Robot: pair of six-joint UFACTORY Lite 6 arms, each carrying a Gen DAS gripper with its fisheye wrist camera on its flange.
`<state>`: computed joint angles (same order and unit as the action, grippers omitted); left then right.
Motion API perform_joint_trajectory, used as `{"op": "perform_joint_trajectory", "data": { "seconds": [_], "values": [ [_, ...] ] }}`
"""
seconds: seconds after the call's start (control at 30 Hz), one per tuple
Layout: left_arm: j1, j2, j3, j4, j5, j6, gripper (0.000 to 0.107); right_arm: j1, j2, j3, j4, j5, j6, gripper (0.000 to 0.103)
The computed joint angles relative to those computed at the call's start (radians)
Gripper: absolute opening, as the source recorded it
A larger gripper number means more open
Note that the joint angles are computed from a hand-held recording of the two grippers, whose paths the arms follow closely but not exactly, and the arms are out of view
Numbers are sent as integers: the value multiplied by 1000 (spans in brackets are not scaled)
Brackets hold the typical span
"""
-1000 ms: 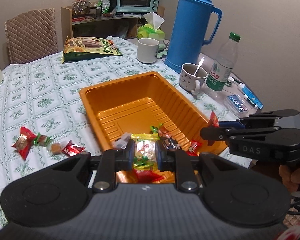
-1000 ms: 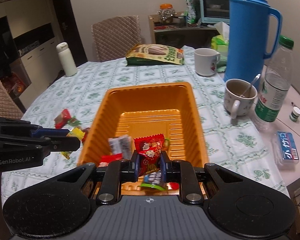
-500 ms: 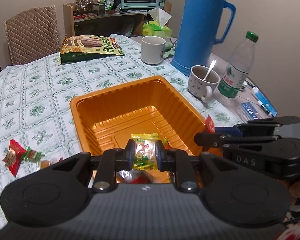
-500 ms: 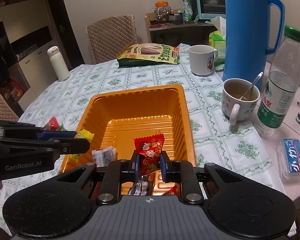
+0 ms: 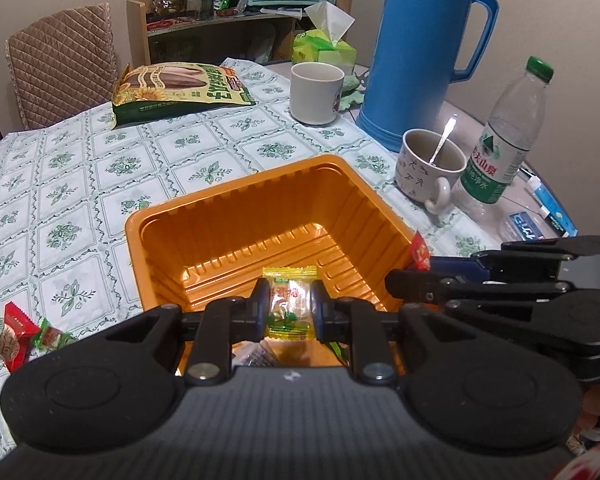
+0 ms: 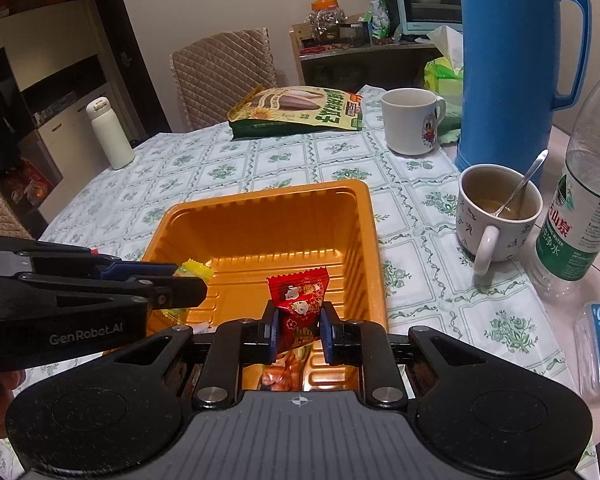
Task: Organize snacks
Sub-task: 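Open the left gripper, then the right gripper, releasing candies into the tray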
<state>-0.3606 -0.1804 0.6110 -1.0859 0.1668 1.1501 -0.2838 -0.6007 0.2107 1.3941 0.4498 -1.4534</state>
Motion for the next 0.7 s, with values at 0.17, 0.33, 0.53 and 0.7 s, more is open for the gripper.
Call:
{"op": "perform_joint_trajectory", "data": {
  "seconds": [0.17, 0.33, 0.53, 0.7],
  "values": [
    [0, 47, 30, -41, -7, 37, 19, -13, 56, 17, 64, 1, -69, 21],
    [3, 73, 49, -55, -4, 55, 20, -13, 82, 29, 95, 1, -103, 21],
    [13, 94, 66, -93, 4, 89, 21, -10, 102, 40, 111, 0, -116, 21],
    [37, 79, 58, -82, 19, 85, 25, -11, 109, 43, 120, 2, -124, 21]
  ]
}}
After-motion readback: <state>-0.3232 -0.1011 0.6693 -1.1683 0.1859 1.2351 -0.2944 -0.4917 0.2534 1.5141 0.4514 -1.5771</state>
